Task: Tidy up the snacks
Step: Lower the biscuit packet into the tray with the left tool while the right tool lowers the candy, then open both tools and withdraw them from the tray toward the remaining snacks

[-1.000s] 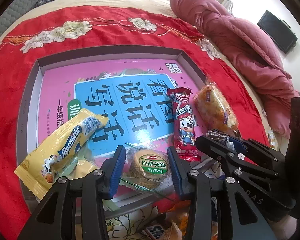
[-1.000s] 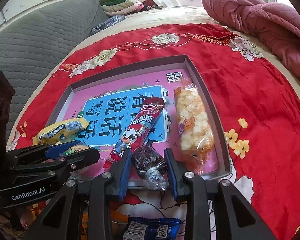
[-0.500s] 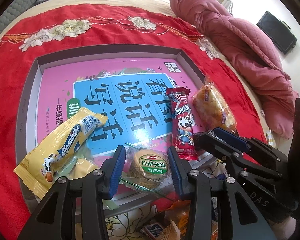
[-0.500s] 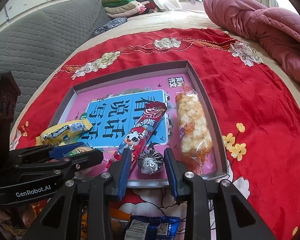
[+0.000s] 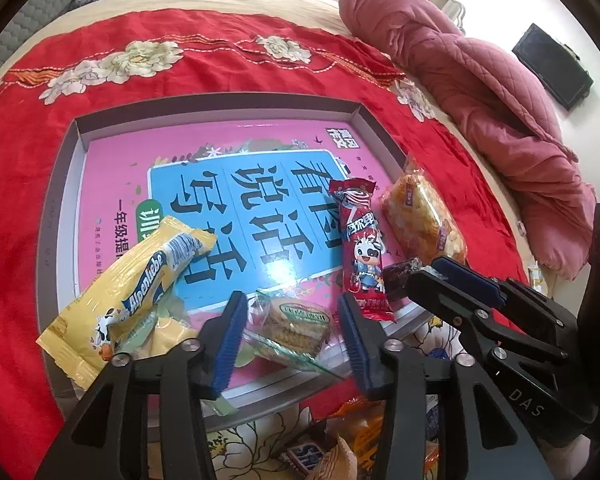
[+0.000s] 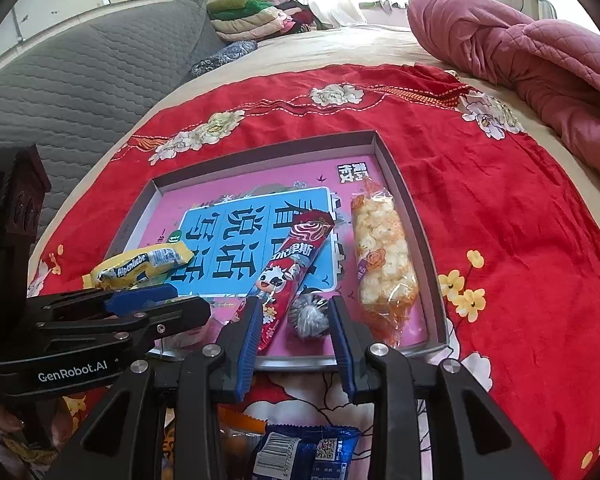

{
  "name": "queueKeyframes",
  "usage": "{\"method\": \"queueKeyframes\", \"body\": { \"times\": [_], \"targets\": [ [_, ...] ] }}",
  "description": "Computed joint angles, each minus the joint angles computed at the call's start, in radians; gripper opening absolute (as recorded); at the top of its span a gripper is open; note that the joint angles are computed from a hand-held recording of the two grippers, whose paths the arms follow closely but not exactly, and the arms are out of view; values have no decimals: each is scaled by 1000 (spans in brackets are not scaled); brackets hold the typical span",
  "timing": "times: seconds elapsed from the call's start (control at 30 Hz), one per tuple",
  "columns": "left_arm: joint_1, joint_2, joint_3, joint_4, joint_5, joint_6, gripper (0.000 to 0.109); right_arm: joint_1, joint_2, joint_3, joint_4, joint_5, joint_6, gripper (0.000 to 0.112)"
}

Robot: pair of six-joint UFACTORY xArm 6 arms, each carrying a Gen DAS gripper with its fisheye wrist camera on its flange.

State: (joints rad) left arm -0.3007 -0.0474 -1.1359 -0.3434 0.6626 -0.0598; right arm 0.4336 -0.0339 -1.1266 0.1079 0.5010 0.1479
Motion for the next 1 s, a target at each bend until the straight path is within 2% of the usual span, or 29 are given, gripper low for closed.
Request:
{"method": "queueKeyframes", "body": {
  "times": [0.37,1.0],
  "targets": [
    [5,-19,-3,-22,-5,18,59,-6,-15,5,2,-2,2,33],
    [17,-93,9,-14,-3,23,60,-5,-64,20,17,6,-10,34]
  ]
}}
